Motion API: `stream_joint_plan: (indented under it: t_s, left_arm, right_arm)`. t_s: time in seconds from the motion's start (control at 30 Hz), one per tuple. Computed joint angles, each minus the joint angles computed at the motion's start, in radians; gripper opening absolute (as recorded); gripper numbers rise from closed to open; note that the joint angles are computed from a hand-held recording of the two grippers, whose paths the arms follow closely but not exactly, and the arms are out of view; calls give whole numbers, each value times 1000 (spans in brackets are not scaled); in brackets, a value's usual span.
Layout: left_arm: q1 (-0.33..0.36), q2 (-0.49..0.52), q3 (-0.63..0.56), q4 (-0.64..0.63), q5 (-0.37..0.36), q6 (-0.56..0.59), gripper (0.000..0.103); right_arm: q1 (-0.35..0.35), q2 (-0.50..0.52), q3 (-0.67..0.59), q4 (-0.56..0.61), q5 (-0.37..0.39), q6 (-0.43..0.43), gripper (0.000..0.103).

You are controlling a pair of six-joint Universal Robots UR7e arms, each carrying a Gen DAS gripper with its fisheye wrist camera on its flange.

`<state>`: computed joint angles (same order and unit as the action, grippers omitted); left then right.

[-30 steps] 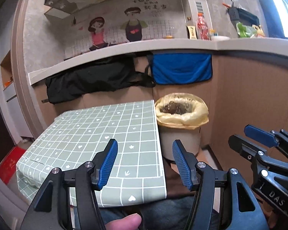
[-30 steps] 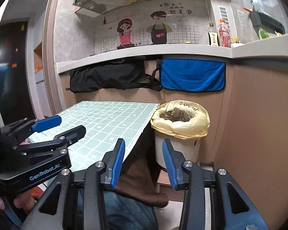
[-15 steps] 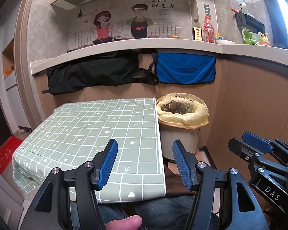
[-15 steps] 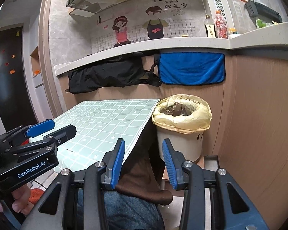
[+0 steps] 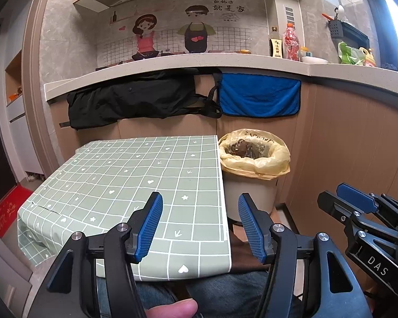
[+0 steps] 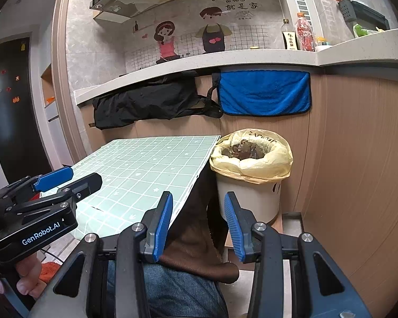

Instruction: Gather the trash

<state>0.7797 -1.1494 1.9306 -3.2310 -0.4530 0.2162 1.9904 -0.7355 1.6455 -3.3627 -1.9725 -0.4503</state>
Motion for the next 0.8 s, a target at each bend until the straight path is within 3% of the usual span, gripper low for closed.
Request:
stream_joint_plan:
  t_s: [0.8]
  left_arm:
    - [-2,3,1,-8,13,-2,60]
  right_arm:
    - [1,3,2,0,8,-17,38]
